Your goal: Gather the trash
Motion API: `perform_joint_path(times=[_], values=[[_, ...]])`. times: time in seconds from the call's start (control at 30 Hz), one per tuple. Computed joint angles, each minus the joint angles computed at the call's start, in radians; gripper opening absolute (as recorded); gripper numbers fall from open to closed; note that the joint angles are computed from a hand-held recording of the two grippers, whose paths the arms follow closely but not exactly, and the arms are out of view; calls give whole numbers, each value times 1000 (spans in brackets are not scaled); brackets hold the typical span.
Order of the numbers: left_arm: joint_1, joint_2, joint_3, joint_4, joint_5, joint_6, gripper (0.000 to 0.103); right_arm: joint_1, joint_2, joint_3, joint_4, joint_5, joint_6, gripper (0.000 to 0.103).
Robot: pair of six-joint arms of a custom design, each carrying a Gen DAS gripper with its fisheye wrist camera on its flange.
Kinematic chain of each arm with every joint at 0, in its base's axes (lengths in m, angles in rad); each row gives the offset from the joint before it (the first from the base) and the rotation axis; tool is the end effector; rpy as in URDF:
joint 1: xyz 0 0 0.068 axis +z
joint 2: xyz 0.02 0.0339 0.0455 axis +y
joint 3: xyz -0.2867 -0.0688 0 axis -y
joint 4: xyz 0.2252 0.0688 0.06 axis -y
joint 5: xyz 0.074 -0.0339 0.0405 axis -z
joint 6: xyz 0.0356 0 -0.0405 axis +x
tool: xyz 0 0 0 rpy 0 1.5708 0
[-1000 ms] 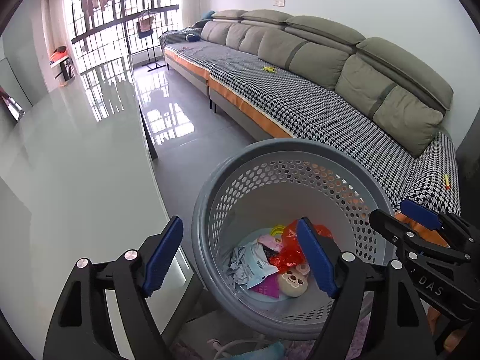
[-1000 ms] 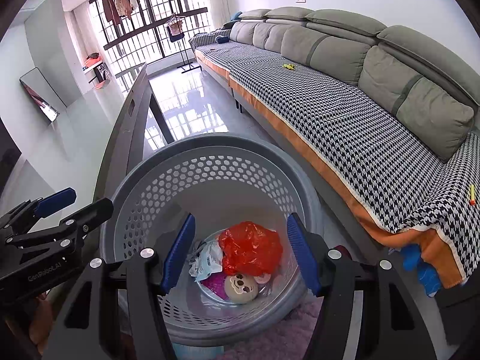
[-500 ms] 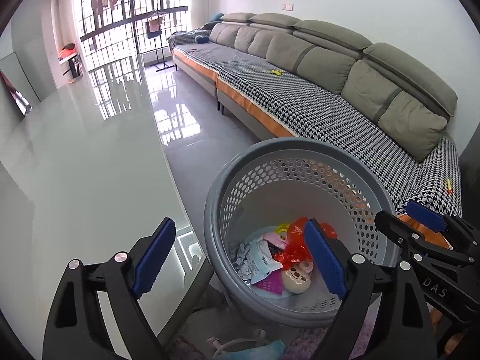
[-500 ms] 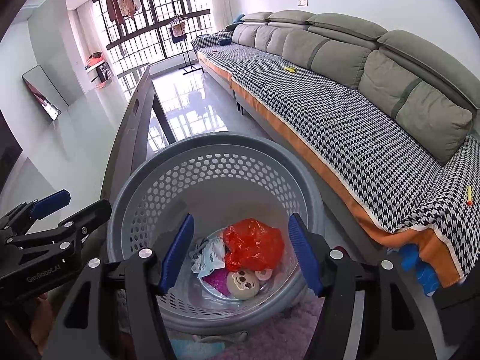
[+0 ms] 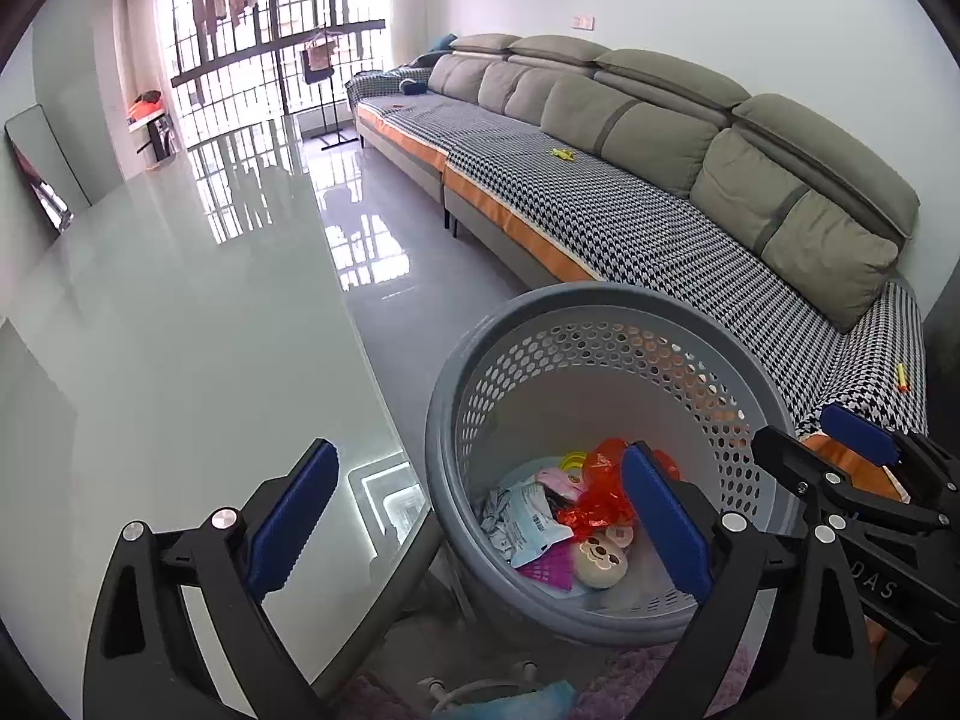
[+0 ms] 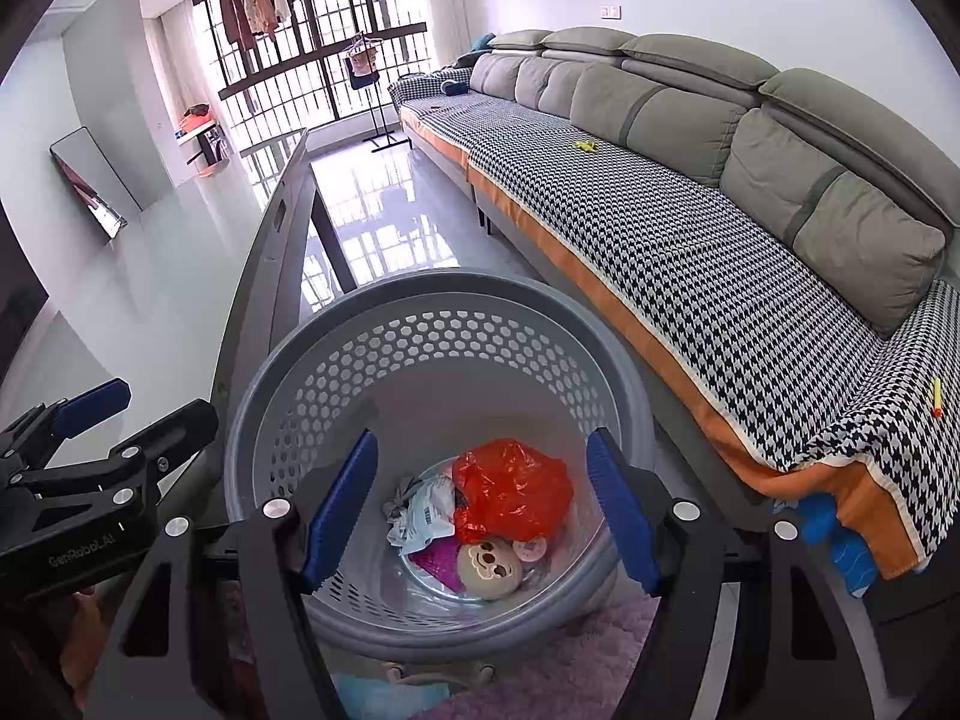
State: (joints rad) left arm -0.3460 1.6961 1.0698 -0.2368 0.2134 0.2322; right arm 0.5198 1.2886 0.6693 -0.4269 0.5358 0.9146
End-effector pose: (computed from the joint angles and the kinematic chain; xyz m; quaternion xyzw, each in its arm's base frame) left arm 0.3212 -0.1238 0.2319 0.3013 0.8835 -0.1193 0.3383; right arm 0.1920 0.0889 0.2165 0.2500 0.8998 -0.0283 0.3565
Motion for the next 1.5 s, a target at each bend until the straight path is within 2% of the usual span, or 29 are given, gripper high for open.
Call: perform_joint_path(times=[0.97, 1.5], values=[[24, -17, -10, -6, 1, 25, 96, 7, -15, -10, -8, 3, 11, 69], [5, -5, 0, -14, -30, 19, 97, 6, -16, -12, -7, 2, 10, 69]])
